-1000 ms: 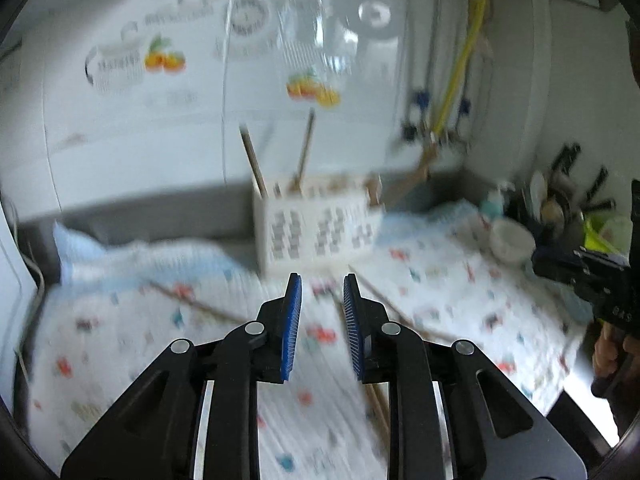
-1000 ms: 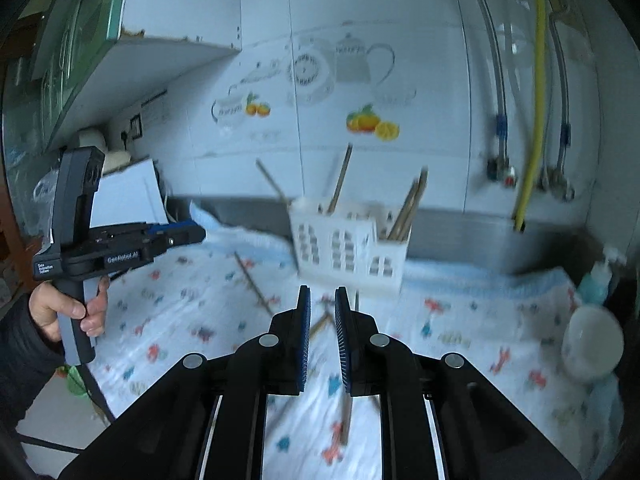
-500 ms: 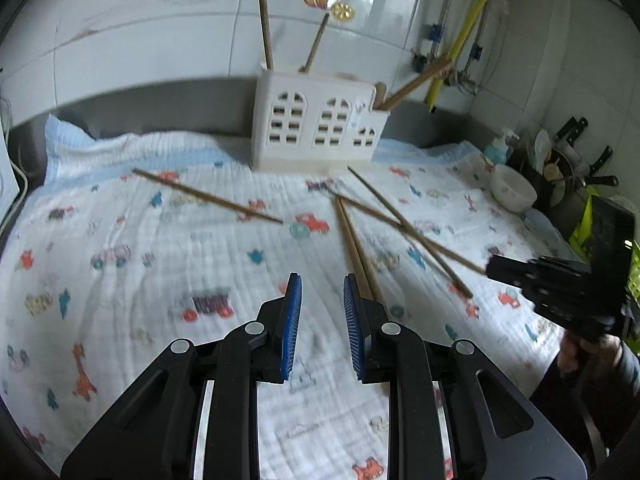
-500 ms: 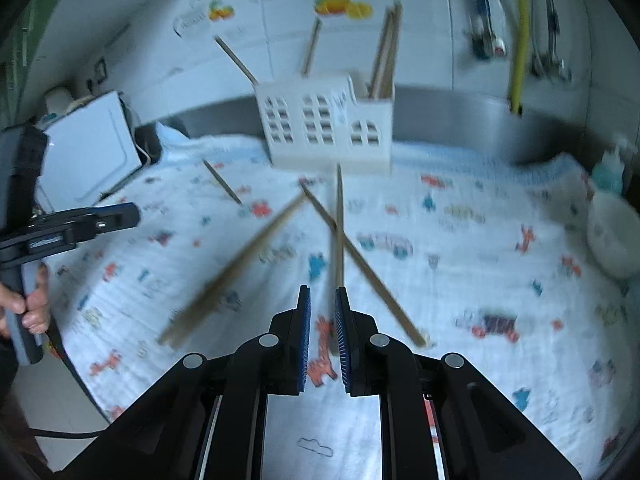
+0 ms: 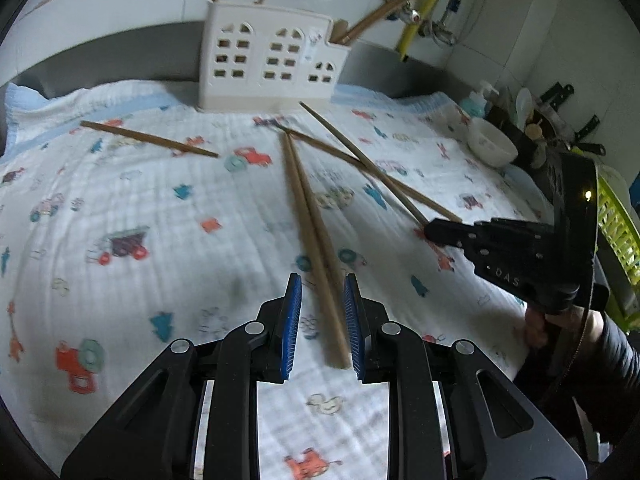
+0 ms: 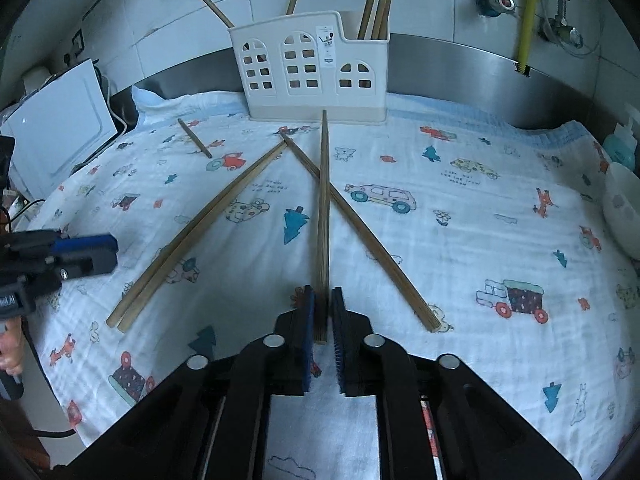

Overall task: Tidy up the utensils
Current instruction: 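Close the right tool on a chopstick while the left tool grasps another chopstick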

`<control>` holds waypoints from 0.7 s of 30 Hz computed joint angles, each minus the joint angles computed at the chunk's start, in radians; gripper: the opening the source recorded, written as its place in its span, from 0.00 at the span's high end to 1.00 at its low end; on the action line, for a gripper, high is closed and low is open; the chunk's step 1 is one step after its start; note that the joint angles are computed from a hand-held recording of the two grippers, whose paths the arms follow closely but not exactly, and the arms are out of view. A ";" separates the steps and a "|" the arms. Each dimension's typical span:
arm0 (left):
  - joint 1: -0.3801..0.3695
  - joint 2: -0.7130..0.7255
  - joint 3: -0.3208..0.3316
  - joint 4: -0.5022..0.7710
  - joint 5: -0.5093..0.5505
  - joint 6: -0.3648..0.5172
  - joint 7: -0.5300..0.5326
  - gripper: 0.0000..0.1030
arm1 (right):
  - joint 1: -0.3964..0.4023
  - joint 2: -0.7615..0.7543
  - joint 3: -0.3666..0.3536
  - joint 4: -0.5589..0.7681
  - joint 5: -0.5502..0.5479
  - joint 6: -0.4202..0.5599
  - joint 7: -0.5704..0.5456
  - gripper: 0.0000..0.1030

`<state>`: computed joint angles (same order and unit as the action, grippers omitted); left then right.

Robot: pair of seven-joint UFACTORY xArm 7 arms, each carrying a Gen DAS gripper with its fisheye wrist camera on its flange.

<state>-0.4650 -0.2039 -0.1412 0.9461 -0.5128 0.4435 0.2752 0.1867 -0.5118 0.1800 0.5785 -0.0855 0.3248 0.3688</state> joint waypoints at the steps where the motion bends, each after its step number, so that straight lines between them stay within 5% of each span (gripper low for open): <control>1: 0.002 0.005 -0.006 0.002 0.010 0.002 -0.015 0.79 | 0.001 -0.001 -0.001 -0.002 0.002 -0.002 0.001 0.93; 8: 0.017 0.043 -0.040 0.012 0.114 -0.018 -0.143 0.79 | 0.008 -0.004 -0.008 -0.007 0.010 -0.012 -0.003 0.93; 21: 0.002 0.032 -0.012 -0.007 0.012 -0.036 -0.125 0.79 | 0.018 -0.014 -0.017 -0.022 0.035 -0.032 -0.011 0.93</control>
